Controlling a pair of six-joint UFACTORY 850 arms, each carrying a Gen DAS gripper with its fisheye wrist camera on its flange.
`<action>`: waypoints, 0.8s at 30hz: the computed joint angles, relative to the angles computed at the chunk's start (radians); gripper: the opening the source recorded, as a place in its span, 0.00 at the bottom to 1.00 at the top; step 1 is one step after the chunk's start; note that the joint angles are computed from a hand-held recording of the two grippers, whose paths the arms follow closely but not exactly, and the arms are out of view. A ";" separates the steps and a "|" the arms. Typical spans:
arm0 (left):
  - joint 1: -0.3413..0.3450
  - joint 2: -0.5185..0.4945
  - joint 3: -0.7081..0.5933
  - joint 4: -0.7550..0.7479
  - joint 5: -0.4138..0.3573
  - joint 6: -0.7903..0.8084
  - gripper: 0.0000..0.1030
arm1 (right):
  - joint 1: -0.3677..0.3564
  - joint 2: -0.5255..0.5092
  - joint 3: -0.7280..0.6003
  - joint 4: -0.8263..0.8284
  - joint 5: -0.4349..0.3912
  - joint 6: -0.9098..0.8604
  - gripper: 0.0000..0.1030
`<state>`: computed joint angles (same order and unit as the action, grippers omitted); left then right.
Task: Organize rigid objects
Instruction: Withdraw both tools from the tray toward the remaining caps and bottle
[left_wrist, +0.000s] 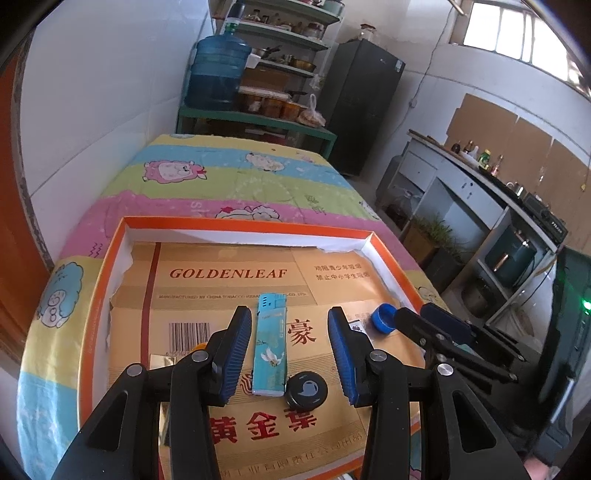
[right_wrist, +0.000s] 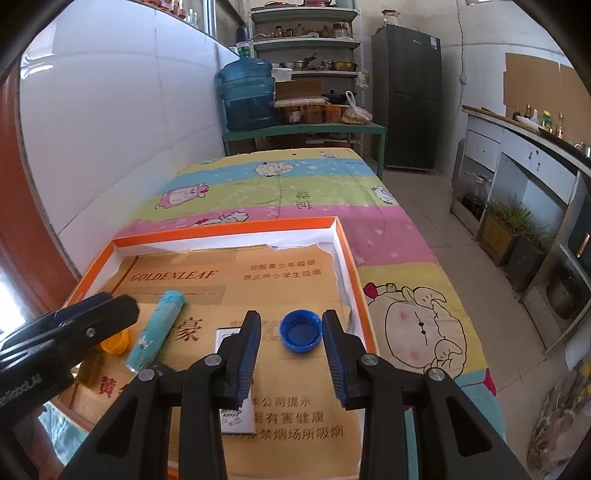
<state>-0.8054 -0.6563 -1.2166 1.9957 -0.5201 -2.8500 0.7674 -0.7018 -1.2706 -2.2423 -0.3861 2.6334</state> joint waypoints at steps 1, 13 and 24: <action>-0.006 0.007 0.001 -0.006 -0.002 0.007 0.43 | 0.003 0.007 0.008 0.002 0.000 -0.002 0.33; -0.106 0.106 0.074 -0.088 -0.056 0.065 0.43 | 0.040 0.110 0.136 -0.022 -0.028 0.041 0.33; -0.194 0.143 0.160 -0.146 -0.073 0.031 0.43 | 0.094 0.182 0.268 -0.079 -0.048 0.133 0.33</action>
